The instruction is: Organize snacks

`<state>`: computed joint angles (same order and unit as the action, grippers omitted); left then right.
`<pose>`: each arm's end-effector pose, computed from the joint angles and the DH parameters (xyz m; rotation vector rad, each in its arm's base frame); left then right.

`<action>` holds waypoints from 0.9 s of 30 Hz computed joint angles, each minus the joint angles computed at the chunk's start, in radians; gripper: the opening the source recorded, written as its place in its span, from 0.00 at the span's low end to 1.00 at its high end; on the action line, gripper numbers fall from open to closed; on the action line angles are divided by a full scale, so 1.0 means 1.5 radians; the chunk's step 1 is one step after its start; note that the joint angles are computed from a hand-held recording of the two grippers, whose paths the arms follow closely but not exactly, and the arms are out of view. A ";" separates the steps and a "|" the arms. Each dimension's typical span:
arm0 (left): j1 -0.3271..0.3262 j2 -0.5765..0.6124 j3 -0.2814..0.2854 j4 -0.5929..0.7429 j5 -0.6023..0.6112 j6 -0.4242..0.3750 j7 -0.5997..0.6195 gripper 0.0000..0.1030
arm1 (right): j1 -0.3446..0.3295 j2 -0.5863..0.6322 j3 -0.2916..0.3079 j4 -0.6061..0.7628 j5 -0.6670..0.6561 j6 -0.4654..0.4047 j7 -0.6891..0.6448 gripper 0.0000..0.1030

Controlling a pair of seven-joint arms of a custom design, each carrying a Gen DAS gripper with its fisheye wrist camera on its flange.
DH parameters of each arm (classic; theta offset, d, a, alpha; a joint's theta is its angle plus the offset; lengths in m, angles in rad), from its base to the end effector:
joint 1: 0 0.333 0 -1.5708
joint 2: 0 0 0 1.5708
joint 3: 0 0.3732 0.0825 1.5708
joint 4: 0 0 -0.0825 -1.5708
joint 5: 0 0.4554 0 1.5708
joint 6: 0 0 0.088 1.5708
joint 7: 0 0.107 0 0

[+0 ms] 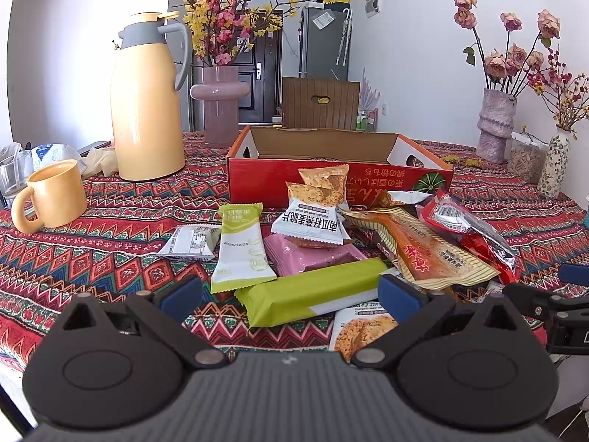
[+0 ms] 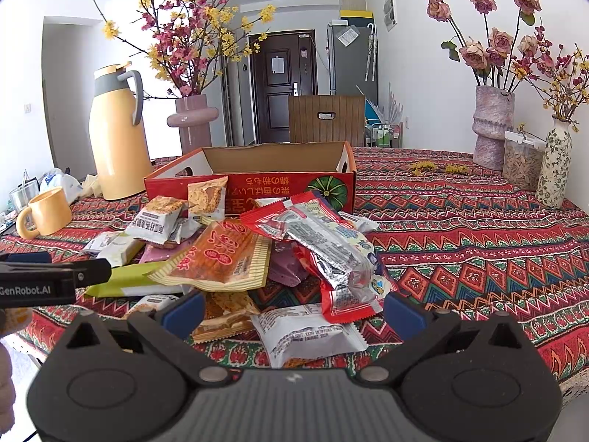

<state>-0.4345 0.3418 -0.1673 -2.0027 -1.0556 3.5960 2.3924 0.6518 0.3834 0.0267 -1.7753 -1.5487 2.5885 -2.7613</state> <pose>0.6196 -0.2801 0.3987 -1.4796 1.7193 -1.0252 0.5776 0.4870 0.3888 -1.5346 1.5830 -0.8653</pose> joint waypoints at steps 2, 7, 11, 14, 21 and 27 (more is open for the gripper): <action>0.002 -0.001 -0.002 -0.003 0.006 0.001 -0.006 1.00 | 0.000 0.000 0.000 0.000 0.000 0.000 0.000 1.00; 0.001 -0.002 -0.002 -0.005 0.008 0.000 -0.009 1.00 | 0.000 0.000 0.000 0.000 0.001 0.000 0.000 1.00; 0.000 -0.003 -0.001 -0.006 0.010 -0.003 -0.012 1.00 | 0.000 0.000 0.000 0.000 0.002 0.000 -0.001 1.00; 0.002 -0.004 -0.001 -0.008 0.018 -0.006 -0.018 1.00 | 0.000 0.000 0.000 0.000 0.003 0.000 -0.003 1.00; -0.006 -0.007 0.011 -0.011 0.031 -0.023 -0.029 1.00 | 0.002 -0.004 0.001 -0.010 0.006 -0.012 -0.007 1.00; -0.030 -0.006 0.036 0.001 -0.001 -0.061 0.003 1.00 | -0.002 -0.012 0.004 -0.022 0.018 -0.018 -0.021 1.00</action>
